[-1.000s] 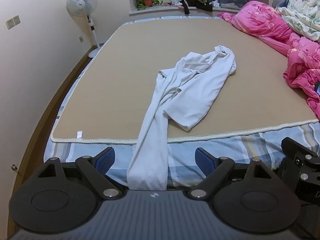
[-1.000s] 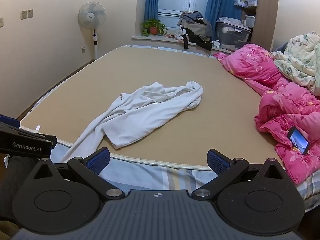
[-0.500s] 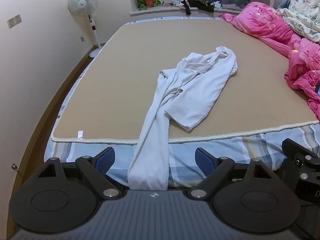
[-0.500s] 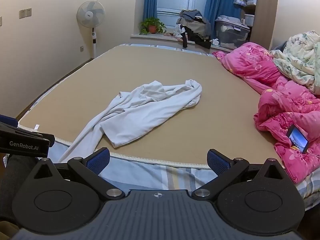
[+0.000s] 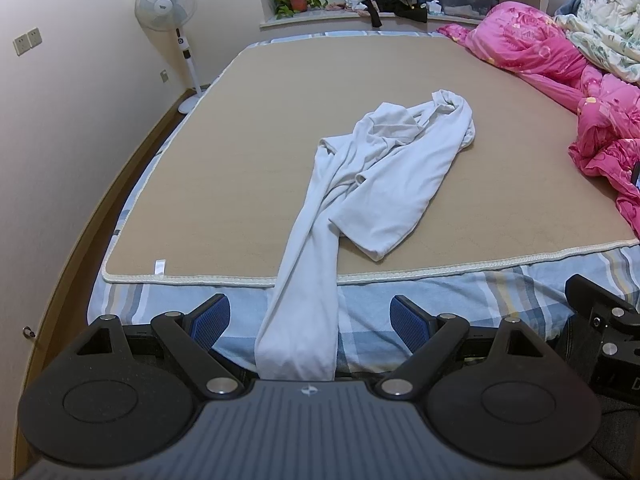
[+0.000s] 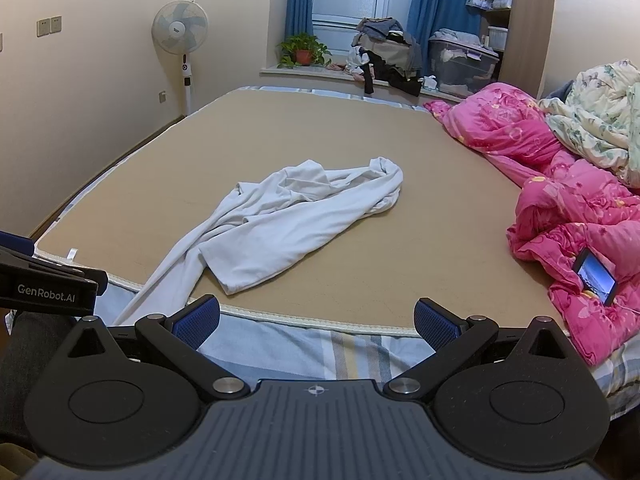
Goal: Fold small clothes
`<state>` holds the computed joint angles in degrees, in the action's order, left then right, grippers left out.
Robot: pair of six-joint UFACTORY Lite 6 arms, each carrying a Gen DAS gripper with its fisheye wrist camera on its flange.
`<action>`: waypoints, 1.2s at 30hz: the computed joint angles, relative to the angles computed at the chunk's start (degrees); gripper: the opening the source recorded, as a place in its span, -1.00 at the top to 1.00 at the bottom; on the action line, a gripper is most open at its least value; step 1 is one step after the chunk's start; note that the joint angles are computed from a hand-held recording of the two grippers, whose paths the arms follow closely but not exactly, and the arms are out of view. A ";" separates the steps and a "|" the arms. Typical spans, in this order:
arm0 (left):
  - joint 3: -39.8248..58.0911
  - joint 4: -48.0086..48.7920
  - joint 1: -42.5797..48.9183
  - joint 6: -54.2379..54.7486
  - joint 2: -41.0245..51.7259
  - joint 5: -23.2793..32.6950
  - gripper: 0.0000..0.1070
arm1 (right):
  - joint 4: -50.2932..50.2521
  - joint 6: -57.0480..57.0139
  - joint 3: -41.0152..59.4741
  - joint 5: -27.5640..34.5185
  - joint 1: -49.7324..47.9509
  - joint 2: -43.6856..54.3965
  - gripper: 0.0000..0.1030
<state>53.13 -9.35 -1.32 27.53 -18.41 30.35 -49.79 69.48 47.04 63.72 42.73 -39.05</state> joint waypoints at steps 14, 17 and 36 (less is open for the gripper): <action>-0.76 -1.07 0.71 1.52 0.40 -0.95 -0.69 | 0.11 0.07 -1.03 -1.06 -0.94 -0.23 -0.99; -0.68 -1.16 0.71 1.64 0.62 -0.98 -0.69 | 0.23 -0.03 -1.24 -1.36 -1.22 -0.30 -0.99; -0.46 -1.24 0.69 1.73 1.18 -0.82 -0.69 | 0.67 -0.61 -2.25 -3.13 -2.93 -0.21 -0.99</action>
